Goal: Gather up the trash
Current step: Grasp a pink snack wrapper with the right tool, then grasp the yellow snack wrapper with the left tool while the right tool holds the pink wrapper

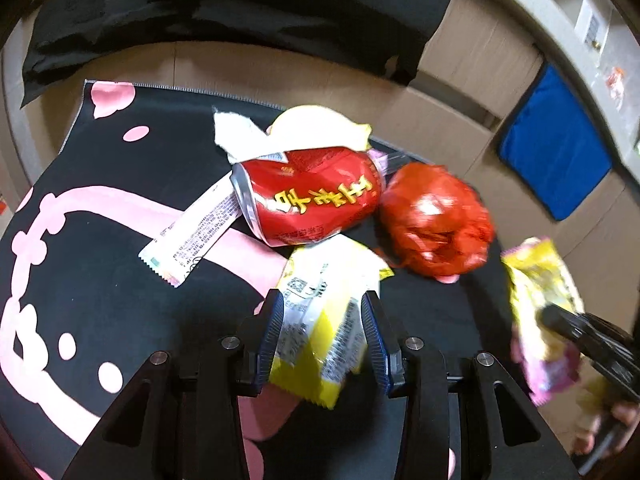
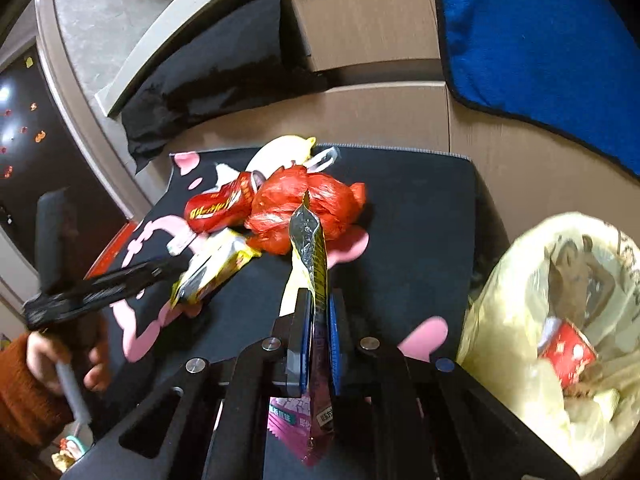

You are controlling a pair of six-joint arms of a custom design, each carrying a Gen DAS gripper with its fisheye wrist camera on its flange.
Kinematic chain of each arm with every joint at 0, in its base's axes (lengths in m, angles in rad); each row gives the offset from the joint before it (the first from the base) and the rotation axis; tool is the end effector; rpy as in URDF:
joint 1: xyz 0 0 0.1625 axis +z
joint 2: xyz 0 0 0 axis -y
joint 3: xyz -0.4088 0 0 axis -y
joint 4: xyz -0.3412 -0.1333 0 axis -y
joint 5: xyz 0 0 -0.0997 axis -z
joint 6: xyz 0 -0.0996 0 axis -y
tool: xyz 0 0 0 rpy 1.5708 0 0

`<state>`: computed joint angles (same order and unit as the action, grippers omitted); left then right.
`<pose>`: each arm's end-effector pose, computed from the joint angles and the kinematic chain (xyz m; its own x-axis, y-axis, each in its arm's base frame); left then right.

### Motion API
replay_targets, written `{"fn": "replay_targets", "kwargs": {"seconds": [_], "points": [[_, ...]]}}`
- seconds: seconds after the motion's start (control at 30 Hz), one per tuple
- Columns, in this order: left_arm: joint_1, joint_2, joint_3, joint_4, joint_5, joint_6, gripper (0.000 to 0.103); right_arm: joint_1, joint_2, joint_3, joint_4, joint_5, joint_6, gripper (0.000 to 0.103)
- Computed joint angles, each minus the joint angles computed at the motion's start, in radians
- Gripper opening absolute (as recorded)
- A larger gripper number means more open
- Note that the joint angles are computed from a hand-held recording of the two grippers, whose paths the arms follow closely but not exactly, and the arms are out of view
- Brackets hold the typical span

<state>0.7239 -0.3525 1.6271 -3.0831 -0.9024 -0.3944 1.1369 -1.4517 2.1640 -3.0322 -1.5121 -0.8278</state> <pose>-0.3193 -0.5425 -0.0752 -0.8606 0.2063 -0.4656 0.4305 0.7831 -0.4488 -0.0619 -0.4646 0.3405 -0.8508 -0.2299 0.4724 -0.4712 0.7319 -0.4923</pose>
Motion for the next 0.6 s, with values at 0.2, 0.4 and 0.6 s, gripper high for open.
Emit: {"fn": "replay_targets", "kwargs": {"seconds": [0.2, 0.4, 0.6], "points": [[0.001, 0.033, -0.040, 0.041, 0.050, -0.008, 0.042, -0.021, -0.032, 0.031, 0.004, 0.007, -0.021, 0.009], [-0.012, 0.047, -0.055, 0.084, 0.091, 0.016, 0.042, -0.029, -0.041, 0.039, 0.016, 0.013, -0.026, 0.009], [-0.009, 0.036, -0.056, 0.131, 0.087, -0.016, 0.041, -0.024, -0.042, 0.052, 0.004, 0.001, -0.041, 0.009]]}}
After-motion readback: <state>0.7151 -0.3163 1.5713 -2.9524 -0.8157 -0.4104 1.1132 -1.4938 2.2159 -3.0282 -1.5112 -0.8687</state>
